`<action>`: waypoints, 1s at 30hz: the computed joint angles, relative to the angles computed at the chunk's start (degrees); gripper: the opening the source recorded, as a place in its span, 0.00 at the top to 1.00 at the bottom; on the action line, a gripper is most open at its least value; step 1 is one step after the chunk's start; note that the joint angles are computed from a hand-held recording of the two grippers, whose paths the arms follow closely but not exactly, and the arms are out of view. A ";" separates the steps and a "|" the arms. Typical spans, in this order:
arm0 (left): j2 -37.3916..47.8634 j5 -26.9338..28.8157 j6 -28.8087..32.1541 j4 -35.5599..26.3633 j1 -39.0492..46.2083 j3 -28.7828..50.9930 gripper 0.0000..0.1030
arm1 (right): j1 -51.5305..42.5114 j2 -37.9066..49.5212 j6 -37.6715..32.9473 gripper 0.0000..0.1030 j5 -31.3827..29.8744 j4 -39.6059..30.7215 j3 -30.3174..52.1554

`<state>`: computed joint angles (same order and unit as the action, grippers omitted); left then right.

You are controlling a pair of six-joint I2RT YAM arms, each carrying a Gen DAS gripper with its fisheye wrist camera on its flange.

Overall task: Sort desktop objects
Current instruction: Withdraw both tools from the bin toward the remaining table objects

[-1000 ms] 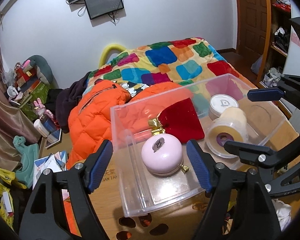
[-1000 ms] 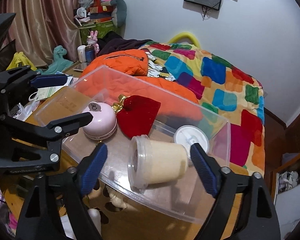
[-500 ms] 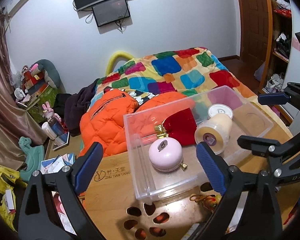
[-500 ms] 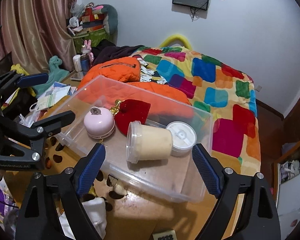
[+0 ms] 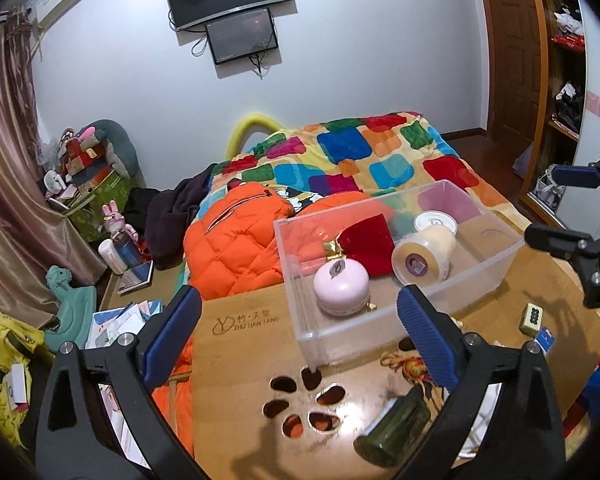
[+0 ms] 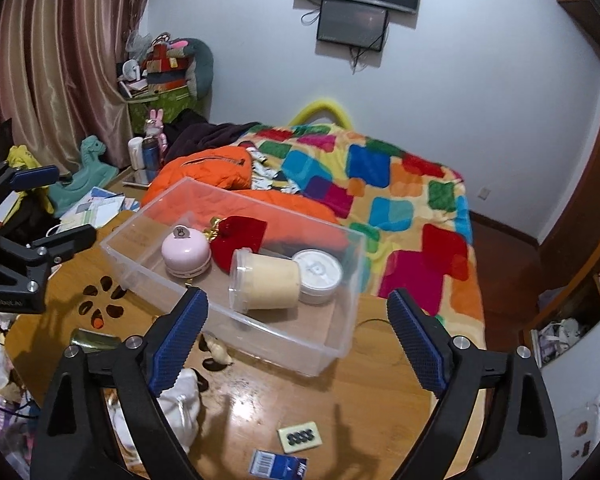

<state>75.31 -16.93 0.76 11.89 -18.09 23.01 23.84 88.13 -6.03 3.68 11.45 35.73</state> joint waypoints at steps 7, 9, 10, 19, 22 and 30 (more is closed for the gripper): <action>-3.51 -0.23 -2.50 -0.15 -1.81 -4.67 0.03 | 0.13 -5.13 -0.45 0.07 1.71 3.59 -6.78; -3.95 -0.78 -3.46 0.42 -2.91 -6.22 0.03 | 0.29 -6.03 -0.31 0.07 2.45 4.47 -8.48; -4.11 -0.91 -3.81 0.62 -3.26 -6.77 0.03 | 0.38 -6.40 -0.34 0.07 2.81 5.05 -9.37; 0.65 -1.08 -8.29 6.40 -6.18 -10.71 0.03 | -0.17 -6.17 1.42 0.07 3.42 10.54 -16.24; 3.06 0.84 -9.67 9.35 -5.85 -11.90 0.03 | -1.54 -5.03 2.29 0.07 2.47 12.68 -18.08; 11.26 5.27 -13.65 18.63 -3.72 -14.98 0.03 | -3.84 -0.57 3.83 0.07 0.52 18.46 -22.85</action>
<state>86.57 -11.65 -12.88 30.52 -21.81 8.04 20.01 87.56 -2.20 4.20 29.91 12.87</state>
